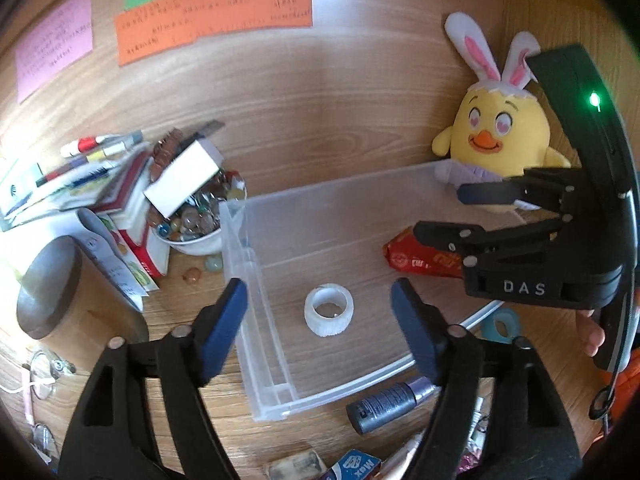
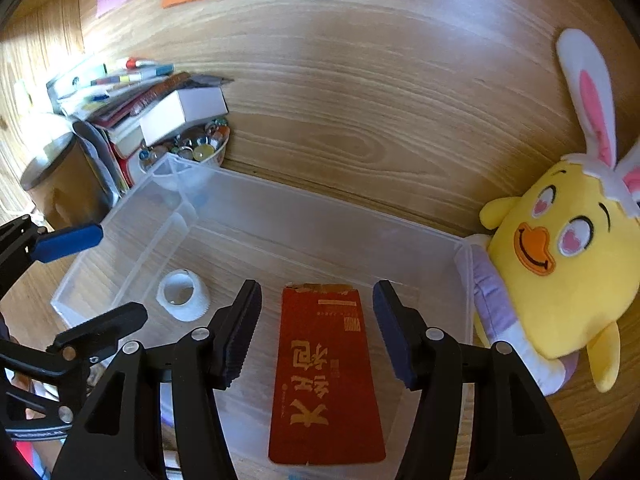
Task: Organize objects
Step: 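Grasp the clear square block with the left tool while the right tool grasps the blue tape roll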
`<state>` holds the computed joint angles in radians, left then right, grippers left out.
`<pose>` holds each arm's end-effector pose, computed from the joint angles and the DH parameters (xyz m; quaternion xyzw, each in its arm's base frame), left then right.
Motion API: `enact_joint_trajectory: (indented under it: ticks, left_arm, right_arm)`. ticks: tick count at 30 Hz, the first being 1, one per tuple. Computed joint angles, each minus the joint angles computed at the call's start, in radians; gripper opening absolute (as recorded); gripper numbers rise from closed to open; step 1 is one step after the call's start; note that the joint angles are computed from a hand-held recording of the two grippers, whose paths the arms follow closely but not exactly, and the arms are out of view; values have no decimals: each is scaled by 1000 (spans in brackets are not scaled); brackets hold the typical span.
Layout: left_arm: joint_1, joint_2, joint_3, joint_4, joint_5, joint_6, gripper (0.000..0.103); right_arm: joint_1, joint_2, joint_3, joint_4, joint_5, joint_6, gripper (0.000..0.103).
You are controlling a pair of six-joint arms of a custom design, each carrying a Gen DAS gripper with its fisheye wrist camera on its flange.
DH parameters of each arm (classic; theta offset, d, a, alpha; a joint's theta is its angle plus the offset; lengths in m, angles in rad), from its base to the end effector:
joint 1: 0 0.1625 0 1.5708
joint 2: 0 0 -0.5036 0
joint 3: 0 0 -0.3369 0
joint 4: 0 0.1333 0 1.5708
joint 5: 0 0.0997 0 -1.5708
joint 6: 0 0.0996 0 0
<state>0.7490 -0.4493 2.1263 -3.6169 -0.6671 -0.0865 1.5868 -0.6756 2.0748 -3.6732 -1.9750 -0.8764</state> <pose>-0.2464 -0.5179 0.0247 0.2431 0.8541 -0.3366 0.3133 0.1035 -0.5842 0.1401 0.3345 -0.8595 0.2281 0.3120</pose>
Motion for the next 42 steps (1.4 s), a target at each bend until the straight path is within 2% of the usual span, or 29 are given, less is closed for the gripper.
enact_joint_trajectory:
  ticks: [2, 8, 14, 20, 26, 32, 36, 39, 42]
  left_arm:
    - [-8, -4, 14, -28, 5, -2, 89]
    - [-45, 0, 54, -96, 62, 10, 98]
    - [-72, -10, 114, -145, 71, -3, 101]
    - [-88, -22, 172, -176, 69, -40, 101]
    - [-90, -29, 221, -194, 68, -75, 101]
    - [-59, -39, 253, -126, 58, -139, 101]
    - [-20, -52, 257, -48, -2, -197, 101]
    - [-15, -42, 255, -34, -28, -205, 101]
    - [-27, -13, 250, -56, -18, -171, 101]
  right_arm:
    - [-2, -6, 21, -25, 16, 3, 65]
    - [-7, -28, 96, -138, 72, -1, 82]
    - [-20, -69, 170, -195, 128, 8, 83]
    - [-38, -80, 273, -348, 176, -5, 86]
    - [-73, -87, 346, -428, 221, 8, 88]
    - [-123, -85, 380, -455, 223, 19, 89]
    - [-160, -89, 386, -424, 223, 41, 89]
    - [-177, -85, 384, -403, 215, 50, 89]
    - [-192, -80, 377, -376, 206, 60, 89]
